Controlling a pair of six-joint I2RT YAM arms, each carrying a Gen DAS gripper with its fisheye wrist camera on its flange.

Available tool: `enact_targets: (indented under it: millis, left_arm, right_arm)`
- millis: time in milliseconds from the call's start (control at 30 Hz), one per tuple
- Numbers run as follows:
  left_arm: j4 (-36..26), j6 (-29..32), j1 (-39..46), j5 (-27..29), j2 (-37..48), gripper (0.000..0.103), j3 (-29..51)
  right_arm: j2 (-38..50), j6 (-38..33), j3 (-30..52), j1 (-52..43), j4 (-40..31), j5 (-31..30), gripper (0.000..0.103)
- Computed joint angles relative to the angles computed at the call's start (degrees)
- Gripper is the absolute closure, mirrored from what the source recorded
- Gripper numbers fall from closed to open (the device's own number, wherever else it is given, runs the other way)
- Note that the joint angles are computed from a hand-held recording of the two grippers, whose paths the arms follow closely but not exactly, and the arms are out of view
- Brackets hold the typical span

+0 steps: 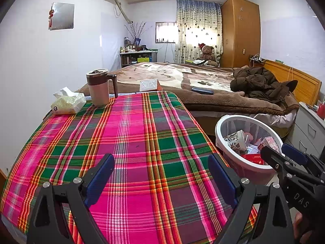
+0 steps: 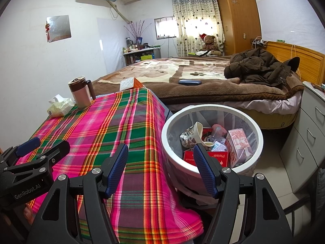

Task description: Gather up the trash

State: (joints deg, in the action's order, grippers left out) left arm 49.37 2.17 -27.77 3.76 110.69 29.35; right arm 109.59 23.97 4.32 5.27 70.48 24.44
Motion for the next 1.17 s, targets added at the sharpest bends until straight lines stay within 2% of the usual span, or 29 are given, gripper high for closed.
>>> enact_targets:
  millis: [1167]
  left_arm:
    - [0.48, -0.37, -0.79, -0.79, 1.07, 0.009, 0.58]
  right_arm:
    - [-0.37, 0.14, 0.12, 0.13, -0.54, -0.04, 0.035]
